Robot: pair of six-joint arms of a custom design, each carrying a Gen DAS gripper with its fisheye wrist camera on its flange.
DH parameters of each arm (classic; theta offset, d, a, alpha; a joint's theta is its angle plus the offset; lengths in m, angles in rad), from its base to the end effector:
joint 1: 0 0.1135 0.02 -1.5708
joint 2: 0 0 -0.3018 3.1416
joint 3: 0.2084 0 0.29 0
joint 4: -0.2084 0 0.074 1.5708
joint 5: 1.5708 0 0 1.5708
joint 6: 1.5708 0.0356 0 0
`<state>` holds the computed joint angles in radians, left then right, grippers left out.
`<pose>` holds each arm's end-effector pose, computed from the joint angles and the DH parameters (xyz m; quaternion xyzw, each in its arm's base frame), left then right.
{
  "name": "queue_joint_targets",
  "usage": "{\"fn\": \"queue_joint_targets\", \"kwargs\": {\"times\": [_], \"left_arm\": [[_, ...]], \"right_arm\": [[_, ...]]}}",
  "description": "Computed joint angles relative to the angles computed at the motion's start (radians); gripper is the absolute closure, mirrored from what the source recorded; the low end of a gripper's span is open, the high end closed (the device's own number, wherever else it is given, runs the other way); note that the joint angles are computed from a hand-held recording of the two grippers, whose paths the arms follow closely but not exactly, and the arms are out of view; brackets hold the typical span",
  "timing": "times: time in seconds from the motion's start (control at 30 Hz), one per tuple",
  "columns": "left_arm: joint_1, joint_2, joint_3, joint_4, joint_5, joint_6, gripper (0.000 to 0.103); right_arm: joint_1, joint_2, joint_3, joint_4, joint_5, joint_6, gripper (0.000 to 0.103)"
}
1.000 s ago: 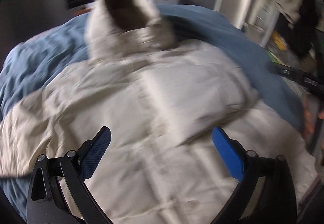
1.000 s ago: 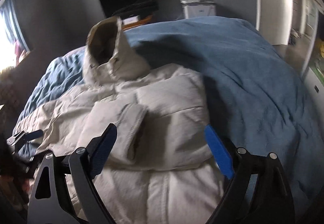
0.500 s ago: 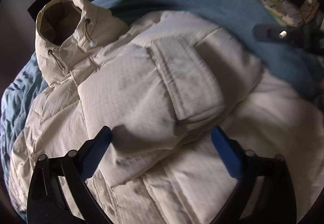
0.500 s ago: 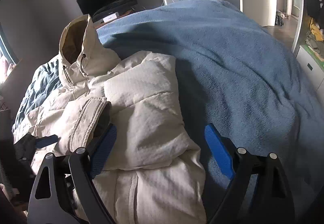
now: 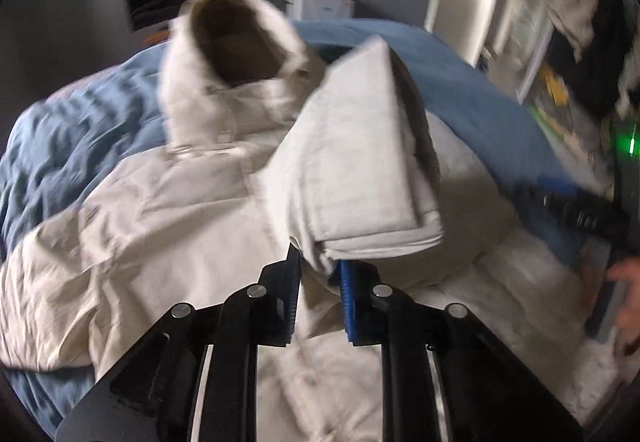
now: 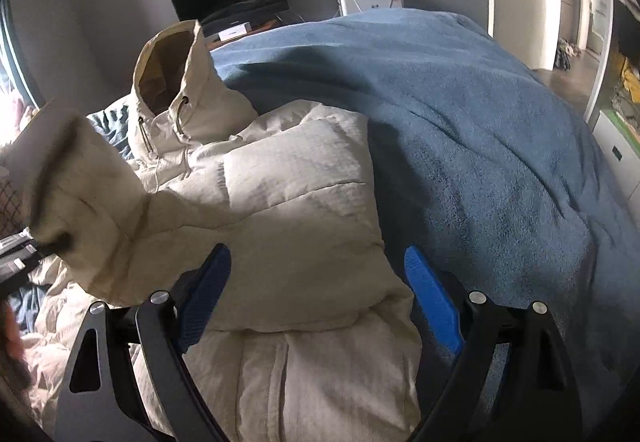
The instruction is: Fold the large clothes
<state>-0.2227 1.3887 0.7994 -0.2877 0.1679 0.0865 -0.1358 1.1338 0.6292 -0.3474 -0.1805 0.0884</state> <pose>0.2955 -0.0730 0.2186 0.1725 0.9216 -0.1017 0.3326 0.2401 -0.0264 0.2202 0.0728 0.9300 0.0760 0.3522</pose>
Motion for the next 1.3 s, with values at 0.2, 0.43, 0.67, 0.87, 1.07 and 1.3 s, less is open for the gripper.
{"fn": "queue_joint_targets", "kwargs": {"times": [0.2,0.43,0.67,0.87,1.07,1.3], "left_arm": [[0.205,-0.032,-0.019,-0.06,0.104,0.008,0.087],[0.331,0.188,-0.026,-0.001,0.151,0.003,0.086],[0.356,0.212,-0.014,-0.011,0.15,-0.022,0.066],[0.429,0.127,-0.02,-0.005,0.122,-0.067,0.037],[0.332,0.036,-0.026,0.052,0.03,-0.045,0.019],[0.187,0.249,0.021,0.083,-0.046,-0.008,0.019]], "right_arm": [[0.043,-0.027,-0.016,0.004,0.04,-0.011,0.019],[0.057,-0.032,-0.029,0.002,0.046,-0.036,0.019],[0.051,-0.013,-0.032,0.002,0.045,-0.047,0.019],[0.054,-0.031,-0.034,-0.009,0.051,-0.04,0.019],[0.098,0.018,-0.009,-0.007,0.024,-0.027,0.019],[0.196,0.253,0.072,0.059,0.083,-0.039,0.019]]}}
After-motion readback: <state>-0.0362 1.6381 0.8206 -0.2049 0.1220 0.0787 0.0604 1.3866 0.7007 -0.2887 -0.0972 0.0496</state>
